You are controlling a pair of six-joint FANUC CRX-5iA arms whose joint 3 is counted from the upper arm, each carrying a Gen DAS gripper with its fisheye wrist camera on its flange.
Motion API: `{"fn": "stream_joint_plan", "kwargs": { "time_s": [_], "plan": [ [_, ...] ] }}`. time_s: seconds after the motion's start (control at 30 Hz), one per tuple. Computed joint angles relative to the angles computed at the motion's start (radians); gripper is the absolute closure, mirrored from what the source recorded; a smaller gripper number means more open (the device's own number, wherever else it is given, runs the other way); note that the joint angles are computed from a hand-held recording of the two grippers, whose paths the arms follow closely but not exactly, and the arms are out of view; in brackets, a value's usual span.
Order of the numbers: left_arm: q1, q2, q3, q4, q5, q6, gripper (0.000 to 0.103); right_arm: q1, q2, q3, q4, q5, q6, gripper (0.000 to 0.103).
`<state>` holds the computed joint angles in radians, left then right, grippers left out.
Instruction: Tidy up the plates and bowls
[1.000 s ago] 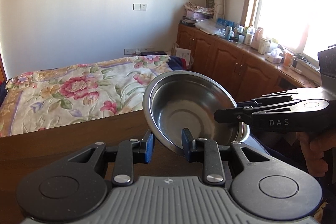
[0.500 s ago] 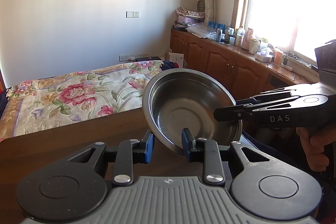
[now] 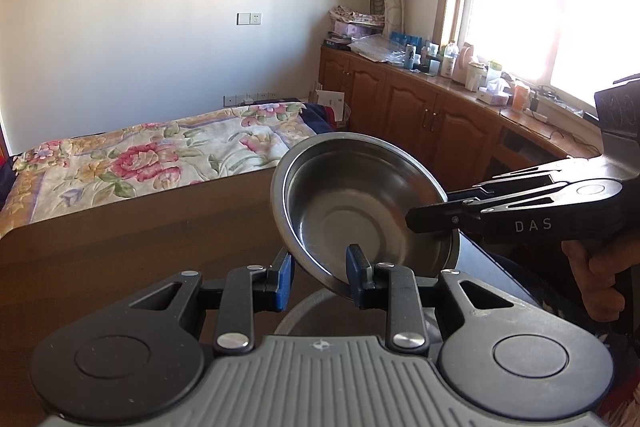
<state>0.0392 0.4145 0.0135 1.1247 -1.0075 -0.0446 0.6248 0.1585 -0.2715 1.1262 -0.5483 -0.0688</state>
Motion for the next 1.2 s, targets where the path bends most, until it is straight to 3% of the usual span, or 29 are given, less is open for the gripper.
{"fn": "stream_joint_plan", "kwargs": {
  "time_s": [0.63, 1.2],
  "plan": [
    [0.048, -0.032, -0.101, -0.027, -0.017, -0.065, 0.072, 0.045, -0.021, -0.088, 0.079, 0.023, -0.129, 0.08],
    [0.054, -0.028, -0.129, -0.061, 0.009, -0.076, 0.072, 0.073, 0.0, -0.093, 0.061, 0.001, -0.111, 0.08]
  ]
}}
